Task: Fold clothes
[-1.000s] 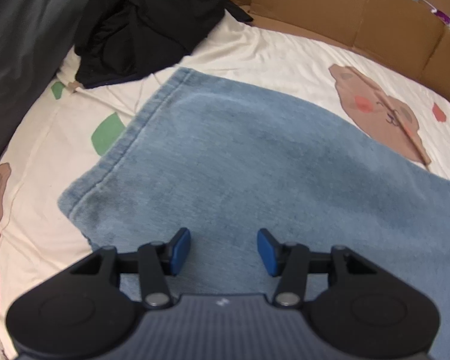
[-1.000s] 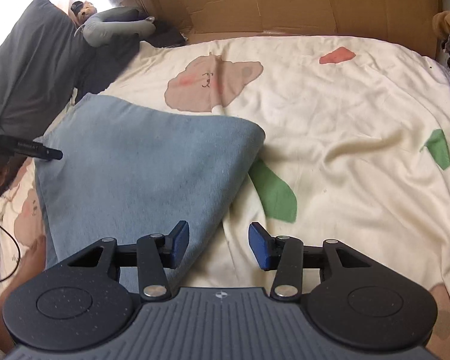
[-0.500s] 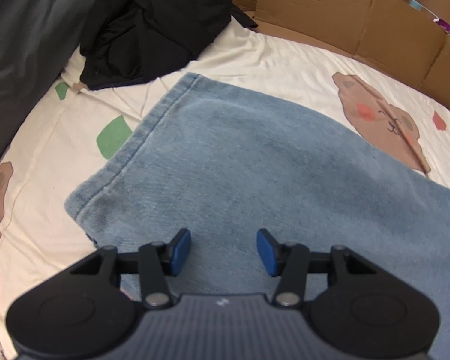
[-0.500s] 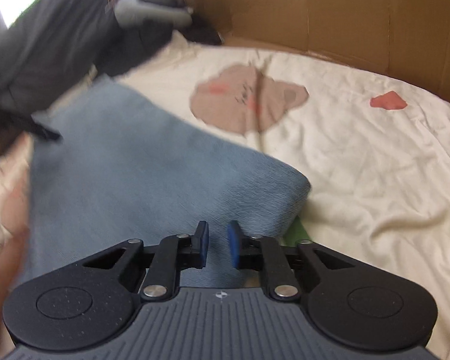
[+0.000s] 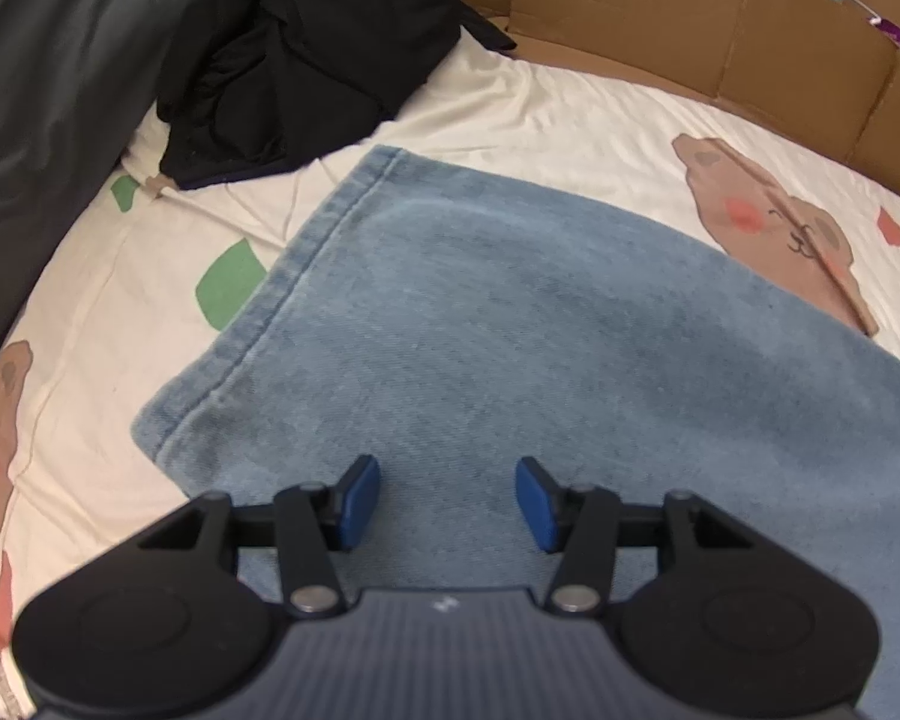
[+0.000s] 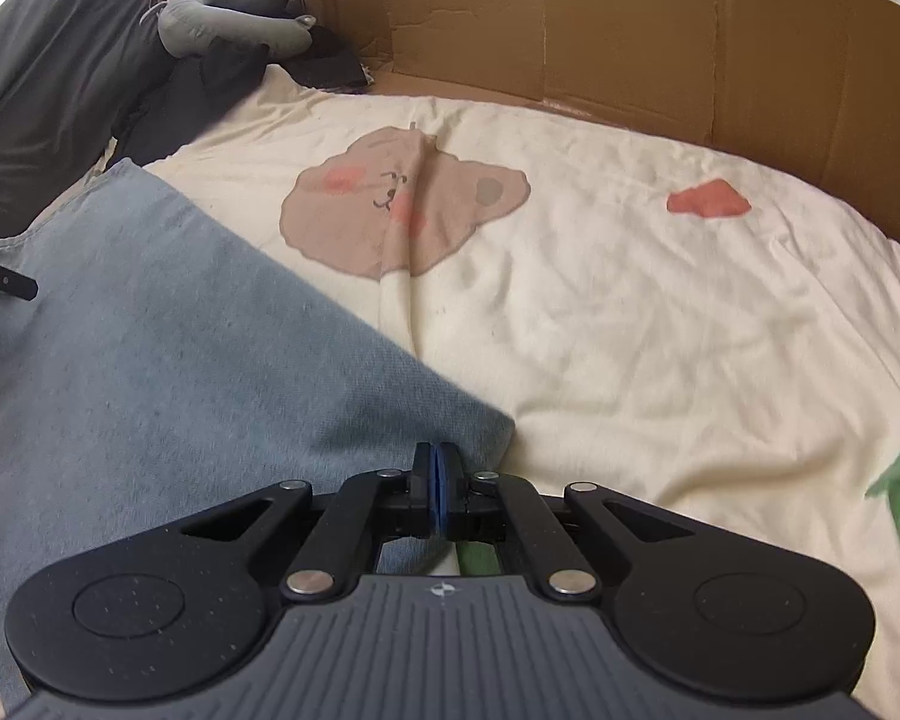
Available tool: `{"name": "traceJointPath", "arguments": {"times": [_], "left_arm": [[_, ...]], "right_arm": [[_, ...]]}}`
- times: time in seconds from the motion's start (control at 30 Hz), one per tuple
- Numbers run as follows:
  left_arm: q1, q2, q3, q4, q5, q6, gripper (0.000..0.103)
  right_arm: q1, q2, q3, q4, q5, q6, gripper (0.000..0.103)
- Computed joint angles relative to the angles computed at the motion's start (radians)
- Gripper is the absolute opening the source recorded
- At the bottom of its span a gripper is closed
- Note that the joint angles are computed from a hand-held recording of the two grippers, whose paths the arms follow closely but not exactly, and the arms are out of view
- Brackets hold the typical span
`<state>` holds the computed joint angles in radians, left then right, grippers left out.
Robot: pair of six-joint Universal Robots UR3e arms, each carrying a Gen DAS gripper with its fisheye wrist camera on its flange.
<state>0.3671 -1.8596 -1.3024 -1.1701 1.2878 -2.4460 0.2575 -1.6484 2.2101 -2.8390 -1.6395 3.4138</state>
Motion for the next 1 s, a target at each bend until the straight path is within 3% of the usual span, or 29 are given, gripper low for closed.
{"name": "traceJointPath", "arguments": {"times": [0.23, 0.73, 1.0], "left_arm": [[0.001, -0.003, 0.001, 0.002, -0.001, 0.002, 0.054], [0.011, 0.008, -0.021, 0.019, -0.012, -0.004, 0.054], [0.025, 0.016, -0.035, 0.023, -0.029, 0.001, 0.054]], "right_arm": [[-0.014, -0.065, 0.048, 0.02, 0.069, 0.02, 0.003], [0.194, -0.124, 0.04, 0.097, 0.129, 0.106, 0.004], [0.221, -0.178, 0.079, 0.126, 0.19, 0.143, 0.004]]}}
